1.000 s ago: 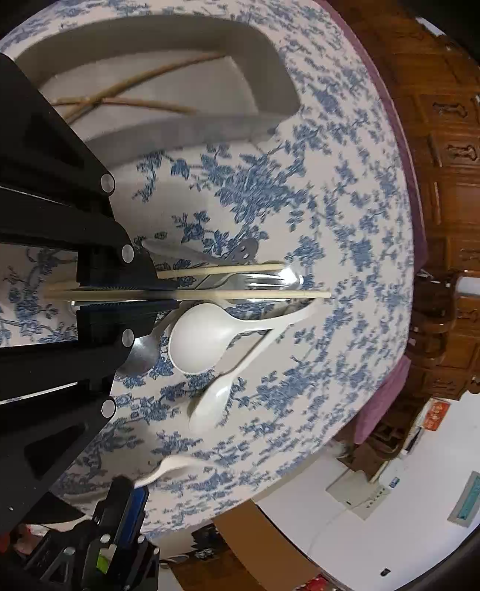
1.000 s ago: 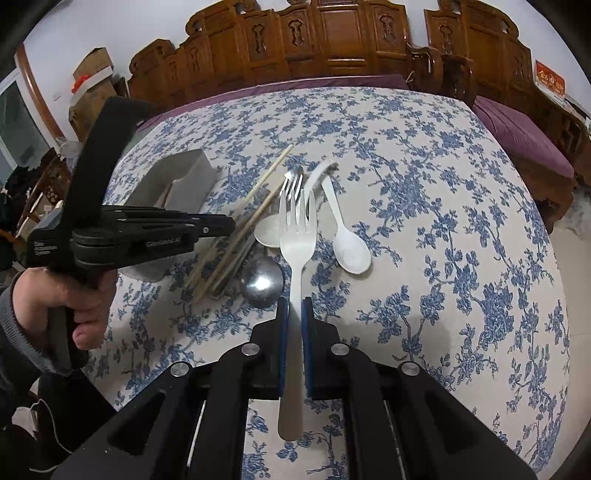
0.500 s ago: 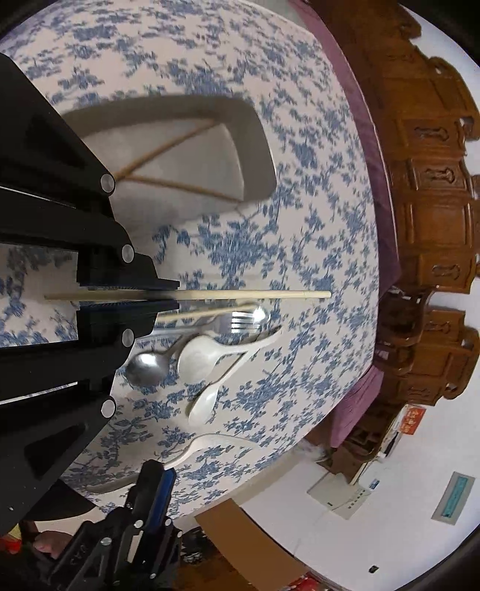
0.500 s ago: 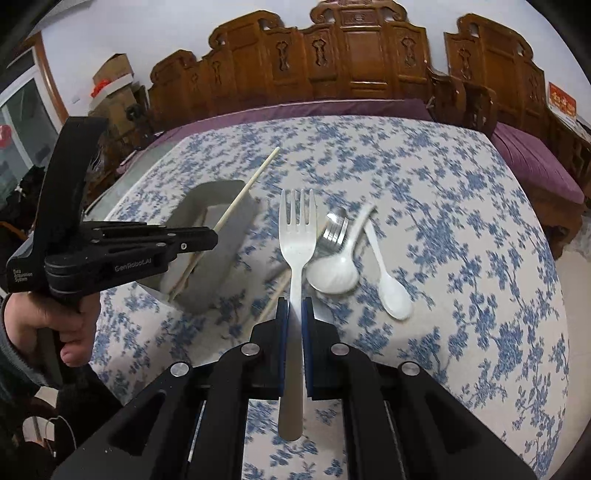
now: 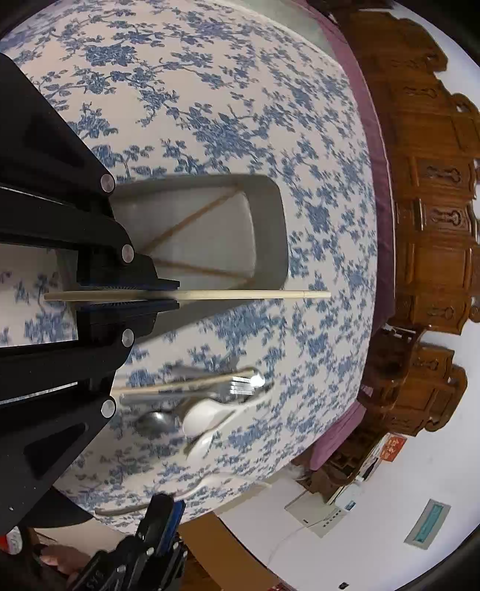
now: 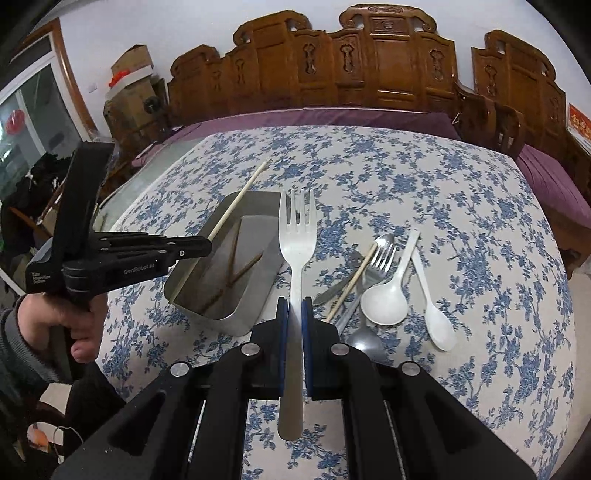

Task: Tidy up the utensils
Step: 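Lower the bamboo chopstick into the tray with the left tool while the right tool carries the fork toward it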

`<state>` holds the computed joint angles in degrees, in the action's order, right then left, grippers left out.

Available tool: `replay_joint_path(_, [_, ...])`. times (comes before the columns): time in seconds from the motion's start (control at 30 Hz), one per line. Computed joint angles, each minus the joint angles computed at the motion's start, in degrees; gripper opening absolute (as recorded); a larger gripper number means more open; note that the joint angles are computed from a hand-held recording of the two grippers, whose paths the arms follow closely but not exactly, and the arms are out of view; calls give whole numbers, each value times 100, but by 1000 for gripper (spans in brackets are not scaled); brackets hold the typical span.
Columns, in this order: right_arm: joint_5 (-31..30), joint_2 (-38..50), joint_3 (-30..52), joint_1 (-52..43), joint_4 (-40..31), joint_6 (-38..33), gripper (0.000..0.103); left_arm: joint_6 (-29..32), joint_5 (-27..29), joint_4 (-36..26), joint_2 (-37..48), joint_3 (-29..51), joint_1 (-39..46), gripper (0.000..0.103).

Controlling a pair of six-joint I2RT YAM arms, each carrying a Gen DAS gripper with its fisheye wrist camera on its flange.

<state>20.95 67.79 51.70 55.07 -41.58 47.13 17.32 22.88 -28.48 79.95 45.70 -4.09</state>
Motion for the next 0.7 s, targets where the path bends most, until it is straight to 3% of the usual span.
replay_joint_path(0.3, [-41,365,270,-56,25,-84,9,301,104,278,885,199,550,4])
replay_joint_path(0.7, [-184,677,430,-205,165,-265,9,266,16,437,1226,298,501,5])
